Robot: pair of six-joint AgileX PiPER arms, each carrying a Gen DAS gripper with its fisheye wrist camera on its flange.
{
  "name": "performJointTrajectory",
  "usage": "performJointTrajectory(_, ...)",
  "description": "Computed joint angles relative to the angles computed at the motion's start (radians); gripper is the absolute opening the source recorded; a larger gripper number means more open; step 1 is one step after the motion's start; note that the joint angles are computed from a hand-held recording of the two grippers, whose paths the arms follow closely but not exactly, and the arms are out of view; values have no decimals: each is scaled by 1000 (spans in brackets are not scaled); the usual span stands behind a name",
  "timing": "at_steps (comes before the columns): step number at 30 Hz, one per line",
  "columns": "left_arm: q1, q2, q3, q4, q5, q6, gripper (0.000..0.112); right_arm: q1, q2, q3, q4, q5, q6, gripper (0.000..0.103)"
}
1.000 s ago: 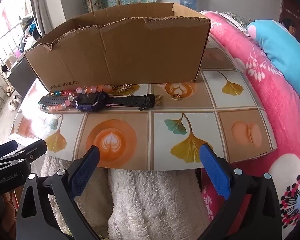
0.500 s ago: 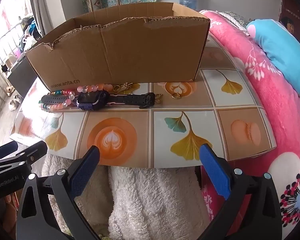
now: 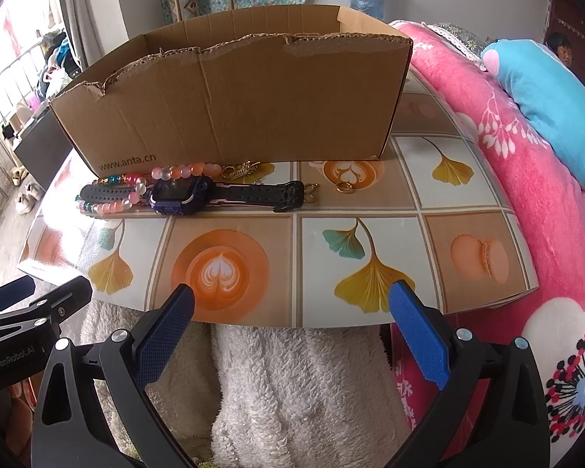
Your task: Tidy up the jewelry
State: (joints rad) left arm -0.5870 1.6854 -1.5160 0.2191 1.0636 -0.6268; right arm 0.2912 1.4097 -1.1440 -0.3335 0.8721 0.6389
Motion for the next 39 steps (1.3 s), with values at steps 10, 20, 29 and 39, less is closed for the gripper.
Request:
performJointTrajectory(10,5,-5,10,-7,-7,6,96,2,-1,3,-5,0,5,97)
performJointTrajectory(20,9,-2,16,-11,-13,11,96,-13,-3,10,3,-5,-8,97)
performJointTrajectory(29,9,-3,17,-13,-14,11,96,-10,1,7,2,0,-4,97)
performJointTrajectory(39,8,3,16,-11,-17,8,96,-6,3,6,0,1,-1,97)
